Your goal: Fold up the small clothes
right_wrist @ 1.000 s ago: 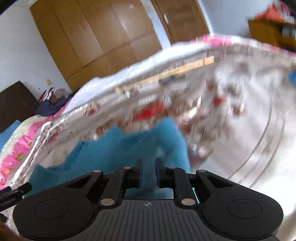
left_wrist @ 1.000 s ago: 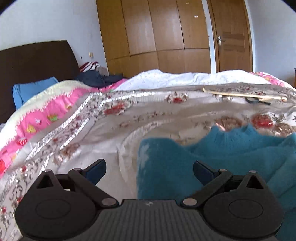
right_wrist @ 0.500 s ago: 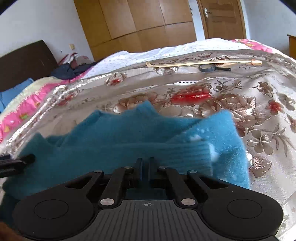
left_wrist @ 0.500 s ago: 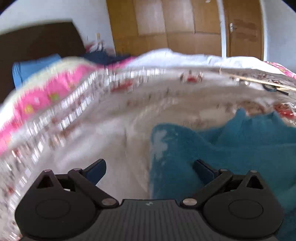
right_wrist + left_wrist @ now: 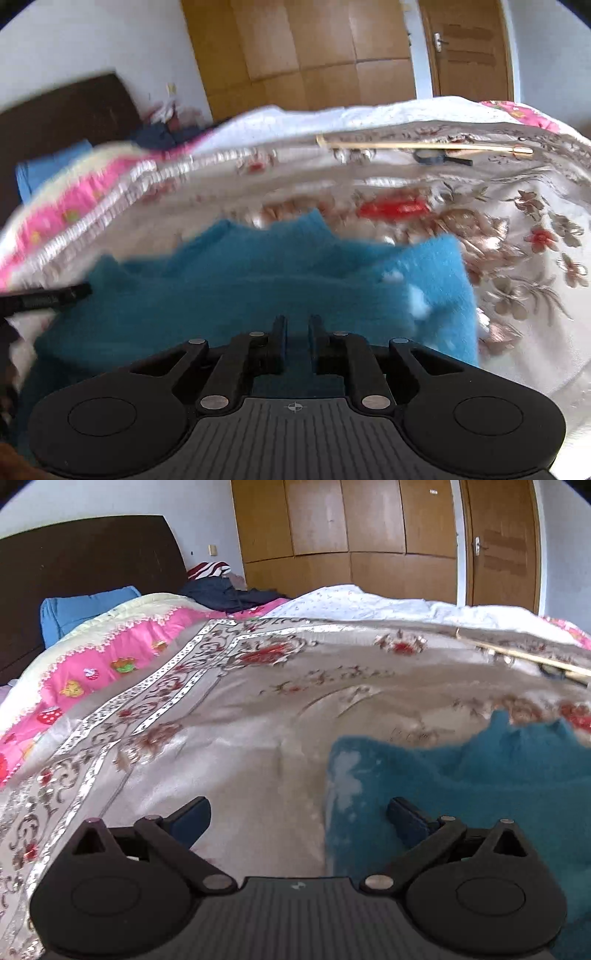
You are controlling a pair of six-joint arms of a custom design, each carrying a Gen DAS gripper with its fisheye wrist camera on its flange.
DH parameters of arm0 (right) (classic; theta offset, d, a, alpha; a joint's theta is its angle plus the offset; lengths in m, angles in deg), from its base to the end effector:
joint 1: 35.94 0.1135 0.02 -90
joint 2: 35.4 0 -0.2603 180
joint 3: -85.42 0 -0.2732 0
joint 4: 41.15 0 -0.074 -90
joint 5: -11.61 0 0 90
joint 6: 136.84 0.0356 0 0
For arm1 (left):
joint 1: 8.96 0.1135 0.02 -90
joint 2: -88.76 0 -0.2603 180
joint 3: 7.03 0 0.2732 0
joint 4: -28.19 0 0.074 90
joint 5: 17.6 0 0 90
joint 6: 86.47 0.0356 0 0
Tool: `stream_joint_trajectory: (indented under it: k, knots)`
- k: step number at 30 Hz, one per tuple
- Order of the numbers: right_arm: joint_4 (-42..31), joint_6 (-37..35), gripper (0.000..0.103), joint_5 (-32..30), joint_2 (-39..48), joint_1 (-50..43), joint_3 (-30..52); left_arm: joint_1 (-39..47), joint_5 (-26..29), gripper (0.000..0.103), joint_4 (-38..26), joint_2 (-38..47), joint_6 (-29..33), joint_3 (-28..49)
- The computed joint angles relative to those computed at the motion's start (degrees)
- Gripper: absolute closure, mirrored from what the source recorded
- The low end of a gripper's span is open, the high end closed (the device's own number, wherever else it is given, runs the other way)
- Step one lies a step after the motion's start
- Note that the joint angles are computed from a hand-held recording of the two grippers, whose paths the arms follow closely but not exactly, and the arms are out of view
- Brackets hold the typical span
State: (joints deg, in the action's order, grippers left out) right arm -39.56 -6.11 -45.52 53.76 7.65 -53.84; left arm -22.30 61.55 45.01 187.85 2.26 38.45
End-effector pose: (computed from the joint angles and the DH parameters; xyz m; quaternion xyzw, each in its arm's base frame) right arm 0.2079 0.1712 0.0936 0.0818 0.8942 0.0418 0.4381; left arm 0.3036 -0.0651 0.0853 0.0515 0.8896 0.0272 0.4530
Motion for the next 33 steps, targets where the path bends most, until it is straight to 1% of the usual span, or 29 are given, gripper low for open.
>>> stream_joint_trajectory:
  k: [1,3,5,7,9,10,12,14,15,17,19,20,22,24,27,30,33]
  knots:
    - [-0.55,0.2,0.091,-0.12,0.91,-0.21,0.13,0.19,0.35,0.0,0.24,-0.01,0.25,-0.14]
    - [2.69,-0.2,0.091,-2.15,1.05,-1.38,-1.61,-0.01,0.06,0.0,-1.42,-0.72,0.69,0.29]
    - [-0.3,1.73,0.09,-2.92,-1.08,-1.79,-1.13,0.1,0.61,0.0,-4.37,-3.19,0.82,0.32]
    - [-2.61,2.18,0.088,-2.28,-4.99,-0.58,-2.02,0.8,2.73,0.0,-6.81,-8.48,2.13,-2.1]
    - [-6.16,2.9,0.088,-1.27,-10.72,1.47,-4.0,2.13,4.94,0.0,-10.04,-15.28,3.96,-5.55]
    - [-8.61,3.83,0.088,-0.77,-13.82,2.77,-5.02,3.25,6.53,0.0,-12.59,-19.51,5.09,-7.57]
    - [-16.4,7.52,0.087,0.25,-21.4,6.62,-6.96,6.17,10.15,0.0,-19.53,-27.69,7.03,-10.67]
    - [-25.52,12.96,0.086,1.64,-28.3,11.61,-7.95,10.1,14.48,0.0,-29.26,-35.67,8.91,-12.64]
    - [-31.14,17.01,0.085,3.14,-31.53,15.22,-8.18,12.13,16.75,0.0,-33.85,-39.49,10.15,-13.65]
    - [-41.78,25.86,0.083,5.73,-34.87,22.23,-7.13,15.38,19.35,0.0,-43.01,-47.45,12.82,-15.75]
    - [-51.6,36.27,0.083,7.24,-36.67,29.84,-5.92,17.87,21.41,0.0,-50.23,-53.17,14.8,-17.14]
    - [-56.12,41.89,0.08,7.56,-36.68,33.77,-5.12,18.48,22.12,0.0,-53.27,-55.42,15.49,-17.7]
    - [-63.63,53.14,0.077,7.71,-34.88,41.5,-3.18,19.99,22.97,0.0,-58.61,-59.1,17.13,-18.64]
    - [-68.42,62.25,0.077,6.79,-32.22,47.55,-1.71,20.78,23.26,0.0,-62.73,-61.35,18.14,-19.24]
    - [-72.66,72.92,0.076,4.22,-28.85,55.14,-0.05,21.67,24.28,0.001,-69.93,-65.85,19.76,-19.6]
    - [-75.96,81.25,0.076,2.43,-26.63,61.03,0.98,20.42,24.21,0.001,-75.28,-69.54,20.96,-19.27]
    - [-77.96,88.15,0.076,1.52,-24.3,65.72,2.33,19.4,25.04,0.004,-78.58,-70.1,21.41,-18.83]
